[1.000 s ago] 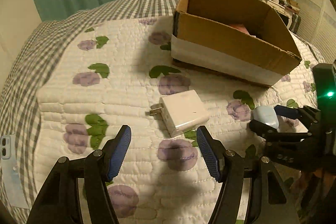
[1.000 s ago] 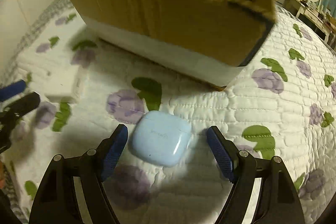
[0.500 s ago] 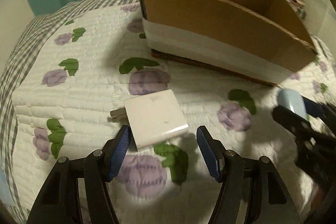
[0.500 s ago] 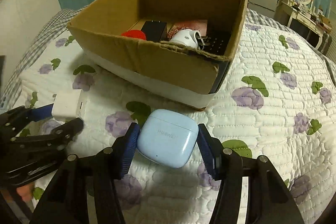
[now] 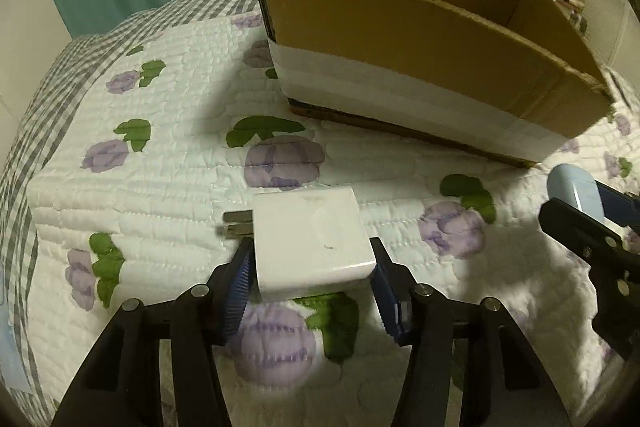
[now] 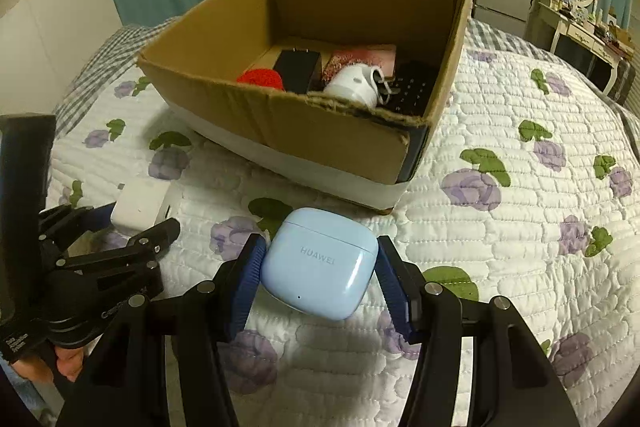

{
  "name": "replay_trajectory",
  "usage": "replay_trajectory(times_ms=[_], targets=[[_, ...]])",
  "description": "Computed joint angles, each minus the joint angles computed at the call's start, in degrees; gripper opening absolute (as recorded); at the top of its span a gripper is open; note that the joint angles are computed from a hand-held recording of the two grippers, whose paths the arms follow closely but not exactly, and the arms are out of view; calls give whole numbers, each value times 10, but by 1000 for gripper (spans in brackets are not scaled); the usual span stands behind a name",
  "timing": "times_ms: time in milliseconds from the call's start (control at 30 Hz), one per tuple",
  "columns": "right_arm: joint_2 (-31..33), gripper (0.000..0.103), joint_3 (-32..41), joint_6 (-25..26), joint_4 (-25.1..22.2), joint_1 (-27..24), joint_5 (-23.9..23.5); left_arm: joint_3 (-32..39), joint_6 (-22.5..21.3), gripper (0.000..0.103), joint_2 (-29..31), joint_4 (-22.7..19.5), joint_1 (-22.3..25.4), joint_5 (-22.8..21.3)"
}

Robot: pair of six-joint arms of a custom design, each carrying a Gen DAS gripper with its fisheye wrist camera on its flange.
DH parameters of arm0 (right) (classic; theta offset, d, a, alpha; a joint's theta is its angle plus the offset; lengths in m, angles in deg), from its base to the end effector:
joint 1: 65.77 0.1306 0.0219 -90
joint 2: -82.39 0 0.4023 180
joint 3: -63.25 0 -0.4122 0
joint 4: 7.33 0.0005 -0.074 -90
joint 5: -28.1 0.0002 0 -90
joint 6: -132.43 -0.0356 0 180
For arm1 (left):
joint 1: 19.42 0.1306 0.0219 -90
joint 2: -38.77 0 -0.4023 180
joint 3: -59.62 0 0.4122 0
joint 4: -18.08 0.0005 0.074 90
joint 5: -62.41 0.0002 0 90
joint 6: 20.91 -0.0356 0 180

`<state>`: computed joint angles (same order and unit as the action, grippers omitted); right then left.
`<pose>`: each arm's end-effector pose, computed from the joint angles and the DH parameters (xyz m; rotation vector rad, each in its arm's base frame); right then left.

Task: Organize rigid objects
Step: 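Grasp the white square charger with the left tool, then drop the square charger into the box with the left tool while the right tool drops the earbud case in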

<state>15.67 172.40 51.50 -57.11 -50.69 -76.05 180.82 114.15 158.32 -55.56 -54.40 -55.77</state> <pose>0.6311 0.1785 0.3826 -0.6227 2.4271 0.3531 0.5540 -0.3677 0.3922 -0.3289 2.5615 0.2330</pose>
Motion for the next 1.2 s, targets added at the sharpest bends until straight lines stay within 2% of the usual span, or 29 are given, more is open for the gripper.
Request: replay_trajectory(times_ms=[333, 500, 633, 800, 1033, 1200], targets=[[-59, 56, -30, -22, 29, -14, -9, -8, -31, 50, -52, 37, -24, -29], [-83, 56, -35, -33, 36, -19, -17, 7, -61, 50, -70, 55, -24, -43], [-89, 56, -17, -33, 37, -22, -25, 51, -92, 50, -62, 55, -31, -67], [-67, 56, 45, -25, 28, -28, -39, 134, -144, 50, -27, 64, -18, -66], [19, 56, 199, -23, 11, -29, -57, 291, -220, 50, 71, 64, 20, -35], [96, 56, 312, -37, -13, -29, -61, 441, -252, 50, 172, 19, 46, -5]])
